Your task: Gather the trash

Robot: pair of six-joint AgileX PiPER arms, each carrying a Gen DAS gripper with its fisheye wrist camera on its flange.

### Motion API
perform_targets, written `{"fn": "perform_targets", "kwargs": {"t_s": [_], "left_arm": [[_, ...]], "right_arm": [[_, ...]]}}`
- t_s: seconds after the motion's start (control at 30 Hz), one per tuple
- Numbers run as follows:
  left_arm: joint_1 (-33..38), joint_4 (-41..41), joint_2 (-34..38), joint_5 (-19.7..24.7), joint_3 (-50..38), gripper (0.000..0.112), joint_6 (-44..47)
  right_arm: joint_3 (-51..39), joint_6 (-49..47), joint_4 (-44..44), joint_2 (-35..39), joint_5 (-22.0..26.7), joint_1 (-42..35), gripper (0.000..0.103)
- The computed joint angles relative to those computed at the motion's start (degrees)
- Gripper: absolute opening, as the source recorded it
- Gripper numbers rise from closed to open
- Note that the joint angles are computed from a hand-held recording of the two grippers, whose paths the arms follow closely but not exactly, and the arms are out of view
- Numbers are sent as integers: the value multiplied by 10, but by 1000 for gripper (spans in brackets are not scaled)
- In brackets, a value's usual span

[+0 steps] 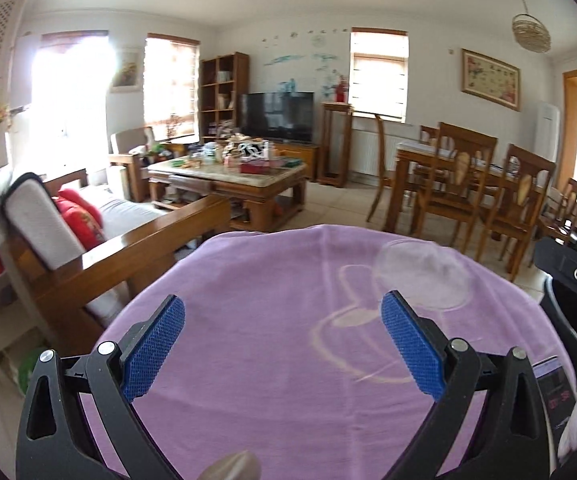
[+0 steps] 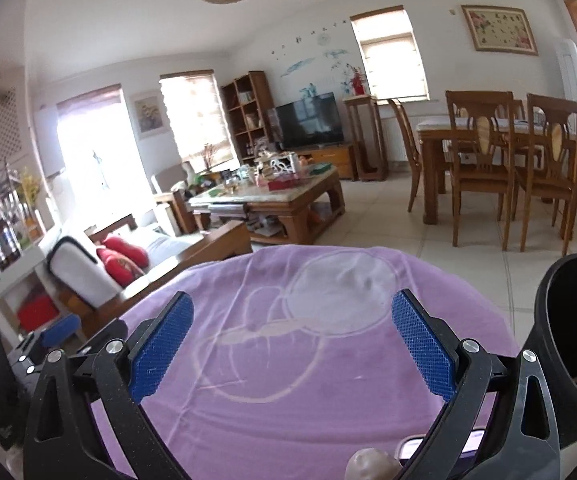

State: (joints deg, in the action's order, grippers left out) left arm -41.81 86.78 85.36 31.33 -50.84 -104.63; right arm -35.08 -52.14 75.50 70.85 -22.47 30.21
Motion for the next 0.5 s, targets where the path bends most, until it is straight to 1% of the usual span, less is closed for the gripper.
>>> {"fn": "perform_targets", "kwargs": {"t_s": [0.13,0.2,0.23,0.27,0.33,0.4,0.43,0.5], "left_arm": [[26,13,-20,1,29,98,-14],[37,23,-27,-6,38,98,-23],[34,20,-34,-6,43,98,-24],[40,33,-46,-17,57,98,-37],[39,52,-58,-16,70,98,-61],[37,65,-64,-18,77,98,-75],[38,76,-62,-20,79,98,-86],[35,81,-62,-20,80,98,-93]], "right_arm": [[5,39,-20,52,-121,98,98],[7,59,-29,69,-157,119,98],[14,78,-40,76,-172,126,98],[23,93,-46,77,-181,130,98],[35,121,-58,83,-194,136,98],[38,124,-51,86,-202,143,98],[50,135,-66,77,-204,140,98],[64,144,-73,70,-228,153,98]]}}
